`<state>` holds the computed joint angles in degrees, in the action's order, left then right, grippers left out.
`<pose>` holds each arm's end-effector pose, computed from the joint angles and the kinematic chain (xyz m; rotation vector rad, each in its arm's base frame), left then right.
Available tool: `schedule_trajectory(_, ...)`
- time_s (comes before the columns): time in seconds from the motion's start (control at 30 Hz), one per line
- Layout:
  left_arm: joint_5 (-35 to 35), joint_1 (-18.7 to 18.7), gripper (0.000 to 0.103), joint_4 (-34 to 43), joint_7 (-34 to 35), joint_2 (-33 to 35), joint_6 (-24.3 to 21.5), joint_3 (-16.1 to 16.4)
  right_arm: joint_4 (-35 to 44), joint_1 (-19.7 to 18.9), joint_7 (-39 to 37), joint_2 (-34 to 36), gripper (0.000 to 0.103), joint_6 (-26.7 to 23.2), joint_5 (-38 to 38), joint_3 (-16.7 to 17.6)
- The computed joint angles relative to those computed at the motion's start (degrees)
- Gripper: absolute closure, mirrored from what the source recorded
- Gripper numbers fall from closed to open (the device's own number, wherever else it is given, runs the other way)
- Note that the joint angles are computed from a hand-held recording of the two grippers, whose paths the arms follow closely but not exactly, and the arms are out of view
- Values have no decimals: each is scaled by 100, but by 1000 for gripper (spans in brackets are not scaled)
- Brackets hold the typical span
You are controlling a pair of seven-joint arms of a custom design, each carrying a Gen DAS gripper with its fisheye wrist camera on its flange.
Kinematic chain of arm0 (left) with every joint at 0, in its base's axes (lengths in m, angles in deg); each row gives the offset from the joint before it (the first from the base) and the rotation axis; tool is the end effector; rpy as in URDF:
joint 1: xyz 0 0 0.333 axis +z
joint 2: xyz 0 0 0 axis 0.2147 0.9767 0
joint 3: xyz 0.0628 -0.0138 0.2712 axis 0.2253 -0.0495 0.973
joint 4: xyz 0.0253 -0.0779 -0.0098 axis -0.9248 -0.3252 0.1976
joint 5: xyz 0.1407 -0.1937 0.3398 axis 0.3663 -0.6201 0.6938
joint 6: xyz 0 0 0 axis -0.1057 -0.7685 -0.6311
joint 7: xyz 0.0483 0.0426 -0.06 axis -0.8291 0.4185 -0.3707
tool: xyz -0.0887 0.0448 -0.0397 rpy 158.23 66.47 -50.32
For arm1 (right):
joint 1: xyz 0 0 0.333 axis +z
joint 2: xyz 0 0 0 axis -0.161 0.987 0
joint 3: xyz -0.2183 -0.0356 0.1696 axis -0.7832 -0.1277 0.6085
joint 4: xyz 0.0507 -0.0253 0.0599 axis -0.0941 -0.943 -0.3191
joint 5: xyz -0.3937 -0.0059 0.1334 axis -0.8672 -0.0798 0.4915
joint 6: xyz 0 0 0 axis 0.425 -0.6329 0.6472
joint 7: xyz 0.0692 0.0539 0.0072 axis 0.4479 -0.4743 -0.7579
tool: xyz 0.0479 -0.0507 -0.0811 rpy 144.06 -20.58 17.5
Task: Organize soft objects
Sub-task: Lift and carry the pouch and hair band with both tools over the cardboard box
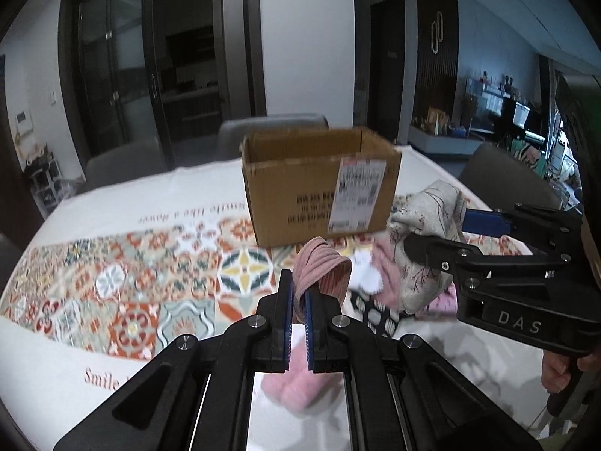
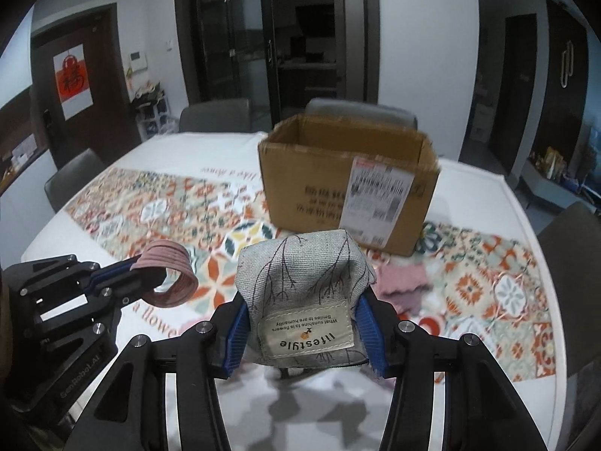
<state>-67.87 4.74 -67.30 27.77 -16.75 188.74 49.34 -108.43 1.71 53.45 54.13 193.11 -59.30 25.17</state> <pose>0.5899 -0.1913 0.6157 -1.4845 1.8858 -0.9033 0.6301 0.1349 0.6038 -1.9065 1.4081 -0.6029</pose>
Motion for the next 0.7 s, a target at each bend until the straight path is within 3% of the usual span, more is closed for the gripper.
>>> schedule_trajectory(0.47, 779, 9, 96, 1263, -350, 834, 457, -1, 642, -36, 380, 325, 50, 513, -261, -68)
schedule_trajectory(0.7, 986, -58, 96, 2087, -520, 1407, 424, 45, 1232, -44, 500, 695, 50, 678, -308, -121)
